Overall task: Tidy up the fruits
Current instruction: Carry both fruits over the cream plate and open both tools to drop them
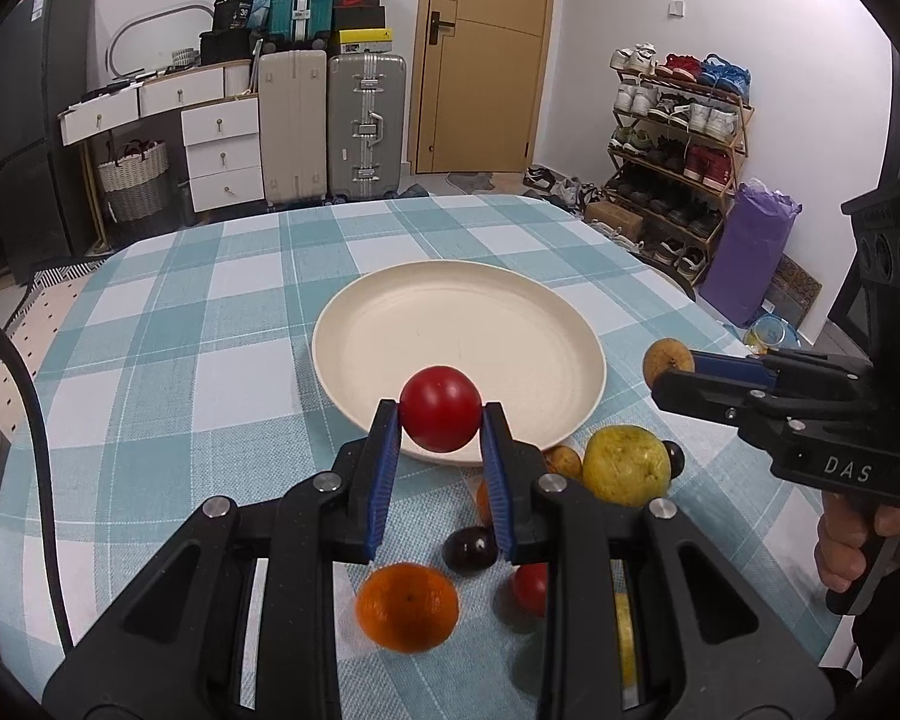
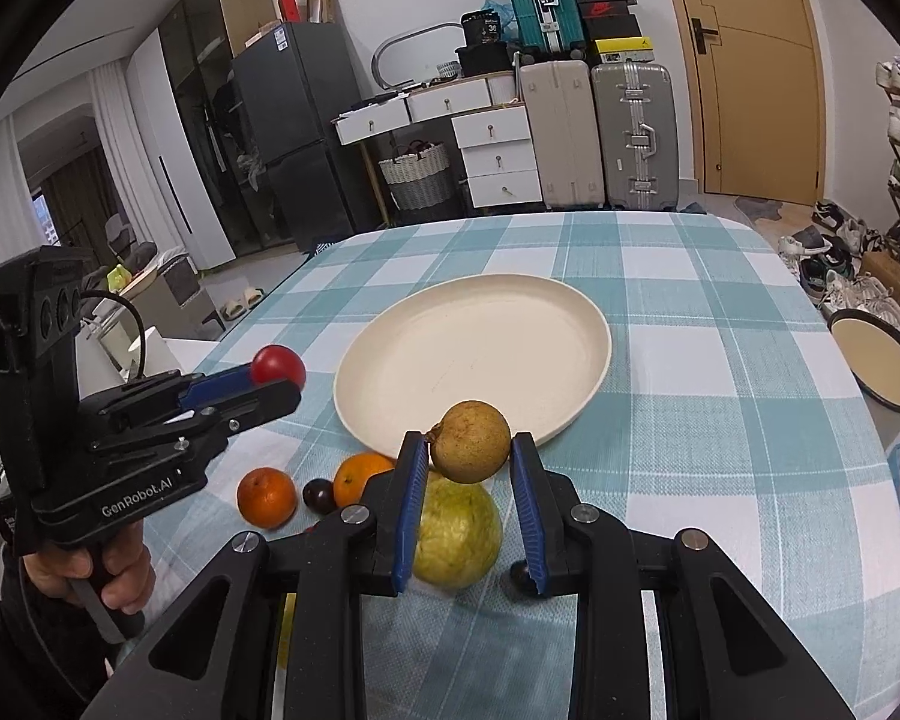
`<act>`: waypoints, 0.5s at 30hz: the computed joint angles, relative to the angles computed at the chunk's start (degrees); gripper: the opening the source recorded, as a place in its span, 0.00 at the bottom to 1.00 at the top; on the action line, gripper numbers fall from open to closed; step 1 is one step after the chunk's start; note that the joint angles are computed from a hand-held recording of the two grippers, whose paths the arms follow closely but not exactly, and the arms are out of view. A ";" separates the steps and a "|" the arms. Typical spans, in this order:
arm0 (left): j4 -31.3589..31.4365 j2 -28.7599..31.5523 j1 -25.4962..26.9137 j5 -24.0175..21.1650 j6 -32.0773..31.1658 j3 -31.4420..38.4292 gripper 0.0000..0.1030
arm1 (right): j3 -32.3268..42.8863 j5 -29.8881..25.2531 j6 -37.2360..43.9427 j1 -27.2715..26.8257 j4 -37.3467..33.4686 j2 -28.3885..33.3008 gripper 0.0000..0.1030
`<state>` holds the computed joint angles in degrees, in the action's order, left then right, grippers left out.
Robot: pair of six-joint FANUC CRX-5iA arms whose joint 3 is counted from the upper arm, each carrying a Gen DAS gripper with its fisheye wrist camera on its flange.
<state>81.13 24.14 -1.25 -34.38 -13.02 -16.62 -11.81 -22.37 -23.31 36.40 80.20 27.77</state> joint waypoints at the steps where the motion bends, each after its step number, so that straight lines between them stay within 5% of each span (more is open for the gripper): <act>1: -0.03 0.32 -0.27 0.41 0.01 0.33 0.24 | 0.69 -0.39 1.43 0.17 -1.60 0.40 0.28; 15: -3.61 5.07 -2.36 3.49 4.25 5.63 0.24 | 7.18 -0.06 12.88 -0.22 -15.29 4.54 0.28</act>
